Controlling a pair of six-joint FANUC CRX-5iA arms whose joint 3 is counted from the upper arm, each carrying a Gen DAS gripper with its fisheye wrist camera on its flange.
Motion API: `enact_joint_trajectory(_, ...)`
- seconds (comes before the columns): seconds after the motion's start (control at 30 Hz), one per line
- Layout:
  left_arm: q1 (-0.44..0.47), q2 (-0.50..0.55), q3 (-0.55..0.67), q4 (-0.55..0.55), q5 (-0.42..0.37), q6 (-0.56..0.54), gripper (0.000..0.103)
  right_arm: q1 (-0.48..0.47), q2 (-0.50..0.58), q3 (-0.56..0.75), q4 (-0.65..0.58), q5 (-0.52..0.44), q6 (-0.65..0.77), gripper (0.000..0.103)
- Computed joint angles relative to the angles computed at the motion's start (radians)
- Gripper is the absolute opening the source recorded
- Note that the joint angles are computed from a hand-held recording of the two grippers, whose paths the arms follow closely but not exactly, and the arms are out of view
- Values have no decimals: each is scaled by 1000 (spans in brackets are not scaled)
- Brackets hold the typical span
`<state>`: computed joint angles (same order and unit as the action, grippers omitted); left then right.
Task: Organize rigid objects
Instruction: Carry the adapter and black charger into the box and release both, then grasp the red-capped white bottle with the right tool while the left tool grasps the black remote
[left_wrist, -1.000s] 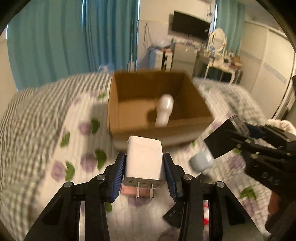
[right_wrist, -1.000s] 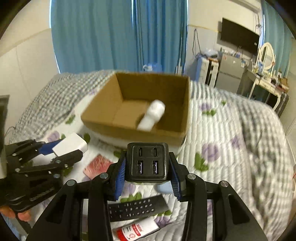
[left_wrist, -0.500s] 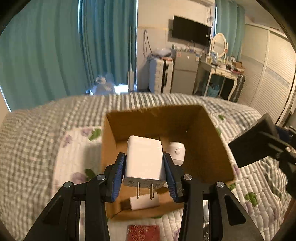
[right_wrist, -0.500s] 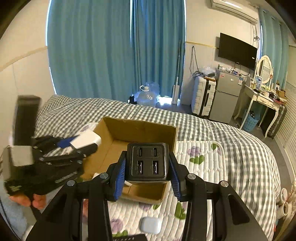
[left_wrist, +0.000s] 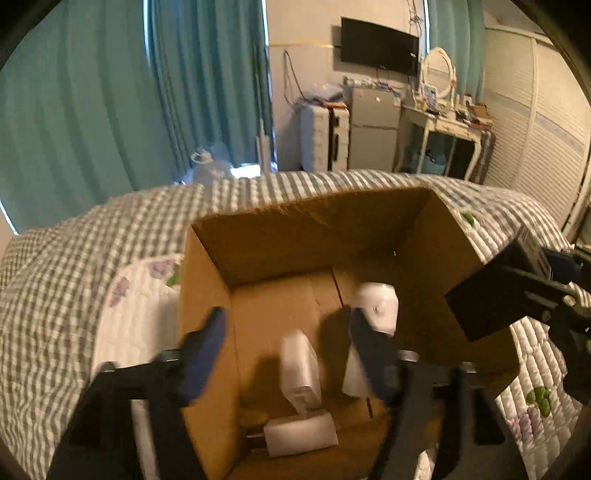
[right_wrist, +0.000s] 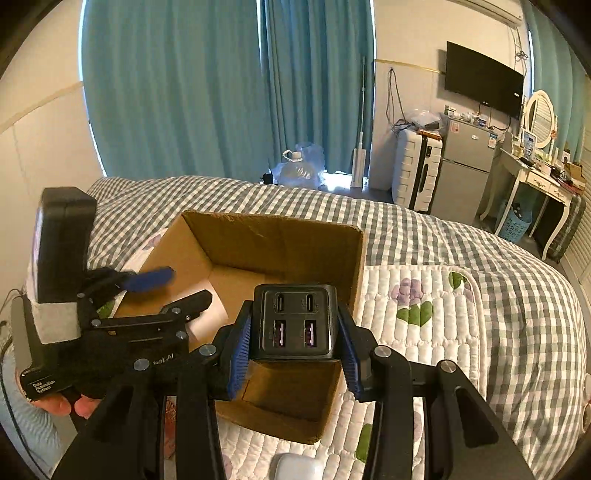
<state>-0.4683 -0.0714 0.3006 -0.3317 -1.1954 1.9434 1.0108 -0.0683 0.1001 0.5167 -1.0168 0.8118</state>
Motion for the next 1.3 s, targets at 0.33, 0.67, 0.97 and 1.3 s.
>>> enact_joint_trajectory(0.33, 47, -74, -38, 41, 27, -14, 76, -18, 74, 68, -35, -71, 11, 41)
enact_joint_trajectory(0.67, 42, -148, -58, 46, 19, -8, 82, -24, 56, 46, -39, -29, -85, 72)
enact_joint_trajectory(0.97, -91, -225, -43, -54, -136, 69, 89, 149, -22, 58, 99, -246, -140, 76)
enact_joint_trajectory(1.3, -268, -321, -163, -148, -266, 282, 89, 412, -182, -135, 96, -401, -356, 76)
